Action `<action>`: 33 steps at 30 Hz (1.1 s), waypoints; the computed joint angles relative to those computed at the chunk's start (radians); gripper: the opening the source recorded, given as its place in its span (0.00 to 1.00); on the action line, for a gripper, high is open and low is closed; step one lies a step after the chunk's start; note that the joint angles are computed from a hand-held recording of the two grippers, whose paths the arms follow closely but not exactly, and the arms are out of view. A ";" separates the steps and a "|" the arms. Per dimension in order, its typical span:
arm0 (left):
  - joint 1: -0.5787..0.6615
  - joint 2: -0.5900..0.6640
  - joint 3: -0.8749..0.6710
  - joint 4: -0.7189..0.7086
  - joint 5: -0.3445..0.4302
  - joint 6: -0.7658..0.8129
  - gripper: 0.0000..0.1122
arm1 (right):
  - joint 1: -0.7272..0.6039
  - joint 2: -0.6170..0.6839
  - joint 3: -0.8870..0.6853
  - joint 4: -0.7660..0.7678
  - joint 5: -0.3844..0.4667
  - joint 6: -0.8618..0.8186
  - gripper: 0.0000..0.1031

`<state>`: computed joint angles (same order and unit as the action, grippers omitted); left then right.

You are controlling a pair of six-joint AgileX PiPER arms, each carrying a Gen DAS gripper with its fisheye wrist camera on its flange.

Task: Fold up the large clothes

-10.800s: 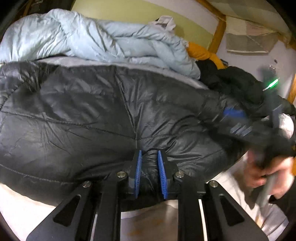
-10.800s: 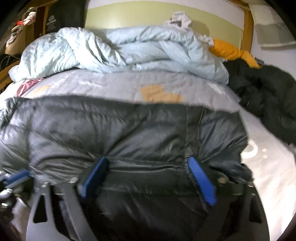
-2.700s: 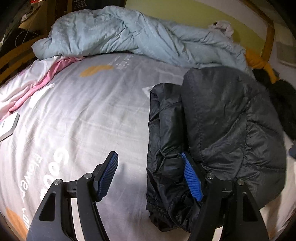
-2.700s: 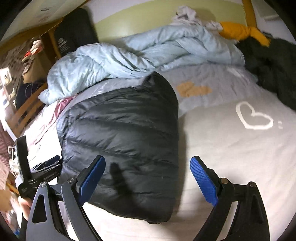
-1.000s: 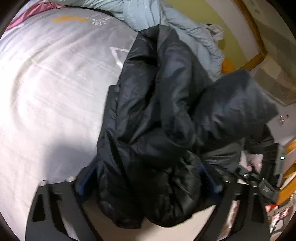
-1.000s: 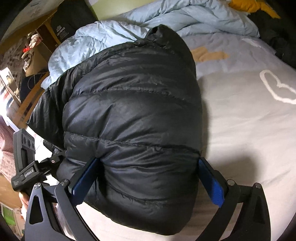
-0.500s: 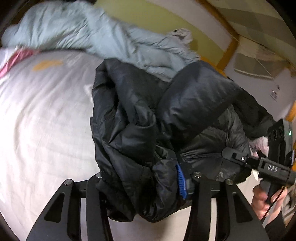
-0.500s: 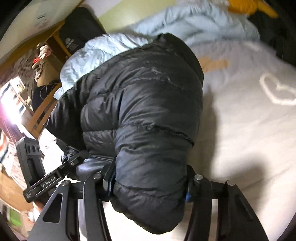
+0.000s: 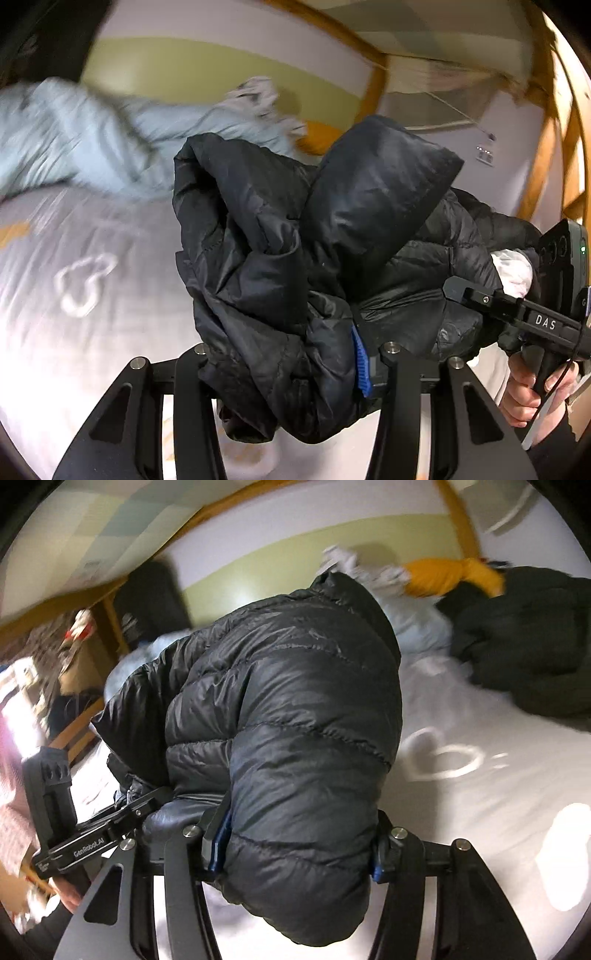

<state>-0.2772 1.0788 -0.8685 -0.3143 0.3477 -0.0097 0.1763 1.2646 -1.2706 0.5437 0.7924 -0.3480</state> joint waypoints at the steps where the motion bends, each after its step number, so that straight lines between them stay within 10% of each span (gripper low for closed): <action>1: -0.058 0.038 -0.035 0.100 -0.030 -0.094 0.41 | -0.066 -0.003 -0.017 0.042 0.025 -0.043 0.57; 15: -0.245 0.608 -0.589 0.648 -0.055 -0.600 0.42 | -0.491 0.295 -0.354 0.261 0.147 -0.370 0.58; 29: -0.279 0.942 -0.757 1.110 -0.047 -1.145 0.56 | -0.407 0.591 -0.339 0.229 -0.142 -0.466 0.70; 33: -0.344 0.970 -0.809 1.381 0.123 -1.335 0.65 | -0.408 0.561 -0.275 0.316 -0.213 -0.542 0.70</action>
